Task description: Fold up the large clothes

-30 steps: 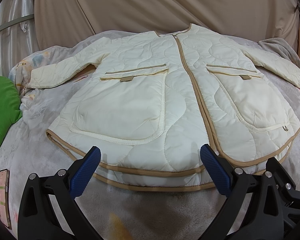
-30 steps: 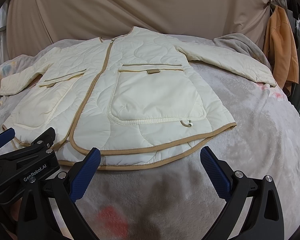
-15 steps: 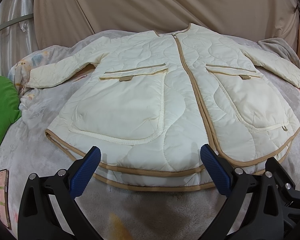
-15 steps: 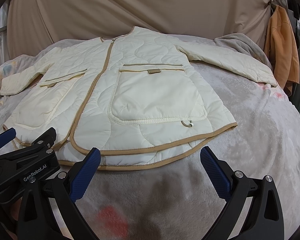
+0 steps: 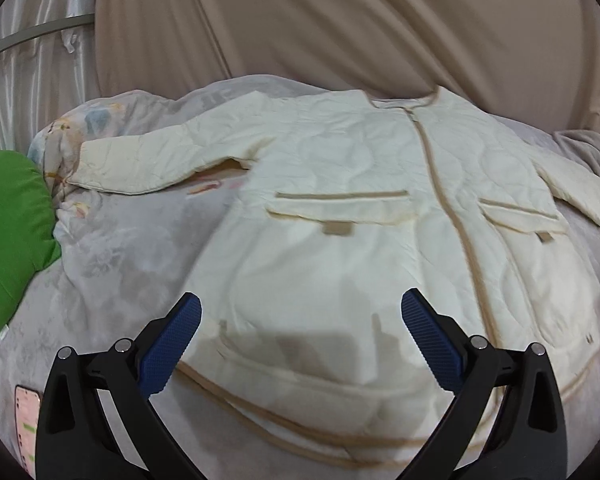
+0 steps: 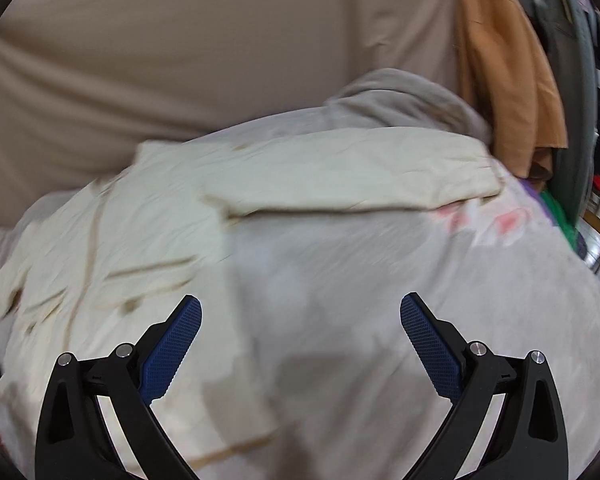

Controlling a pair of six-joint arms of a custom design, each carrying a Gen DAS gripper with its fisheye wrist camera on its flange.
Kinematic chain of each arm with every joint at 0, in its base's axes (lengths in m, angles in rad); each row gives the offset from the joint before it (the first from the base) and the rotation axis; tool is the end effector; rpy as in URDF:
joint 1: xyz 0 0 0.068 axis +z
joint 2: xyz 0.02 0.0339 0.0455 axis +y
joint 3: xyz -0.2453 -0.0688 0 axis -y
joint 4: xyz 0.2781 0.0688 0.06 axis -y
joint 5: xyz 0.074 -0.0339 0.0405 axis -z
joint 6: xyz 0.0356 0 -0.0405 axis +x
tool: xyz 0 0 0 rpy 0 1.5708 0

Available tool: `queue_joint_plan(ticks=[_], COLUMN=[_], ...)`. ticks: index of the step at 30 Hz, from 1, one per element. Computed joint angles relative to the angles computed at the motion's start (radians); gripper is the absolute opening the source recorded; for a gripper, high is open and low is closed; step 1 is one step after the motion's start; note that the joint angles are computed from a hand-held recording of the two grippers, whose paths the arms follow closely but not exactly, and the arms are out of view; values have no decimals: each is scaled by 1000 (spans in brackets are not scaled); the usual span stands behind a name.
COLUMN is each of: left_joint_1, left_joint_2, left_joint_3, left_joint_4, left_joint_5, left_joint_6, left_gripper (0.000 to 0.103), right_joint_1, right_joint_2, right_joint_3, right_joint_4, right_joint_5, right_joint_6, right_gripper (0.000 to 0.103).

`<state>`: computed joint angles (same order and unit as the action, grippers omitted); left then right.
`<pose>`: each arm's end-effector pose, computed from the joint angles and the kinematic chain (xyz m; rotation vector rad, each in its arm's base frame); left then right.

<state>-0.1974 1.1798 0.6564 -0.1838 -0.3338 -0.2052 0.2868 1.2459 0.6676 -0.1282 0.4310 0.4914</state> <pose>0.2761 -0.0433 0.1833 -0.1818 2.2293 0.1626 0.2807 0.0673 0.1752 0.4438 2.1571 -0.0604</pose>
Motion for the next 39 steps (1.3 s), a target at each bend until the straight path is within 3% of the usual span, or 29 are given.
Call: queue_joint_plan(ticks=[6,12,20,22,25,27,28,35,39], left_joint_1=[66,87,89,93,106,117,124,155,170], left_joint_2=[142,301,439,457,476,487,490,503,508], left_joint_3=[106,216,322,339,364,383,392,461,517], left_joint_4=[49,75,74,70,55,38,32,14,3], left_joint_5=[-22,-33,-25,-9,23,50,66,105,135], left_joint_6=[43,60,68,65,60,53,49,40,29], left_gripper=[98,98,98,98,98,98,98,98,98], right_joint_1=[-313,-449,-584,-606,-631,-625,-620,-437,-217], right_joint_2=[230,470,695,719,746,753,752,627,673], right_joint_3=[158,349,564,589,626,667,689,734,909], right_joint_4=[99,140,103,100,91,46,26,89,63], right_joint_5=[-158,-176,-289,-328,-369,-359,-363,-328,-339], right_joint_6=[-46,-69,-30,-7,29,18,10,-56,-150], right_gripper=[98,98,97,86,61,22,14,10,10])
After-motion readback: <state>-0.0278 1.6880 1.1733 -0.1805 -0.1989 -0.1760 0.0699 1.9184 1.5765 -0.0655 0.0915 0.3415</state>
